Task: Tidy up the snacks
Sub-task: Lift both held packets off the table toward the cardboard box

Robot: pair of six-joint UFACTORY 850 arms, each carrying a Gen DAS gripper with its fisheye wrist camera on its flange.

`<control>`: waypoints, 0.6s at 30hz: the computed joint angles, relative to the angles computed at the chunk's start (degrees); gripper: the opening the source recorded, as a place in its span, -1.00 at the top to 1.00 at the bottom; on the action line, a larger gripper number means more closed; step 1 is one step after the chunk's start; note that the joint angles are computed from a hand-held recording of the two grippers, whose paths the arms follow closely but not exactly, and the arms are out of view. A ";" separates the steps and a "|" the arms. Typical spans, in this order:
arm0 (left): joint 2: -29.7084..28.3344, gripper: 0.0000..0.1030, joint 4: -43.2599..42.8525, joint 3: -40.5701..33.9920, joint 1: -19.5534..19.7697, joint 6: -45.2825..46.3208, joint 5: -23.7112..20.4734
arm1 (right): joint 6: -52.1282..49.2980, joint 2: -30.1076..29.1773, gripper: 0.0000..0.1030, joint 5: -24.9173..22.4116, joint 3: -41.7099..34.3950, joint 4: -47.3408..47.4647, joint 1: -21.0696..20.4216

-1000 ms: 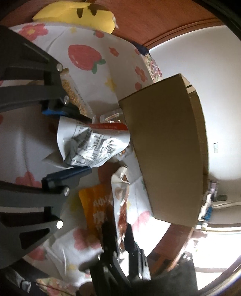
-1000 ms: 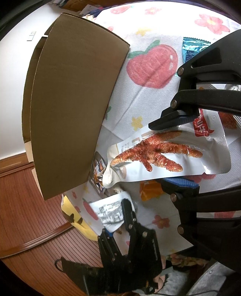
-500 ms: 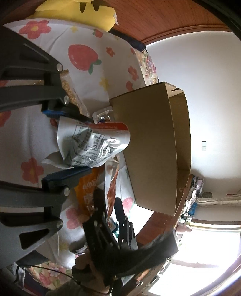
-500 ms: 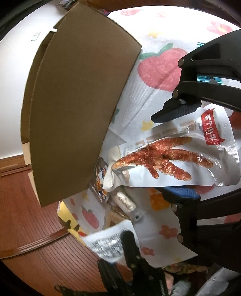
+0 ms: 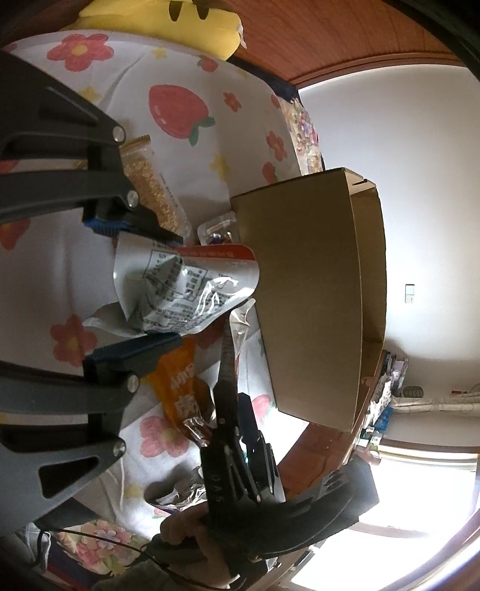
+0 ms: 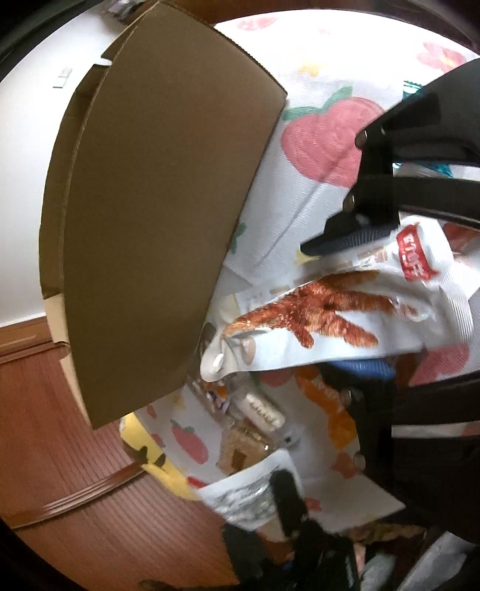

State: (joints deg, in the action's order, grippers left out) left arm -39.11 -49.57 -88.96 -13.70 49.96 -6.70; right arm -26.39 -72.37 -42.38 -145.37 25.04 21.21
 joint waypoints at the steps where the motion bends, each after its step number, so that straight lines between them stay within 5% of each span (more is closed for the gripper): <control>1: 0.17 0.14 -0.05 0.24 -0.10 0.18 0.25 | -0.20 1.18 0.28 1.35 2.07 -0.28 0.06; 2: 0.28 0.14 -0.38 0.38 -0.16 0.62 0.36 | -0.94 3.08 0.44 3.52 5.40 0.13 0.02; 5: 0.57 0.14 -1.54 0.78 -0.30 1.79 0.46 | -2.27 6.12 0.51 6.91 10.31 1.75 -0.18; 18: 2.04 0.13 -8.94 2.01 -0.49 9.27 1.34 | -6.47 12.48 0.59 13.63 20.08 2.11 0.91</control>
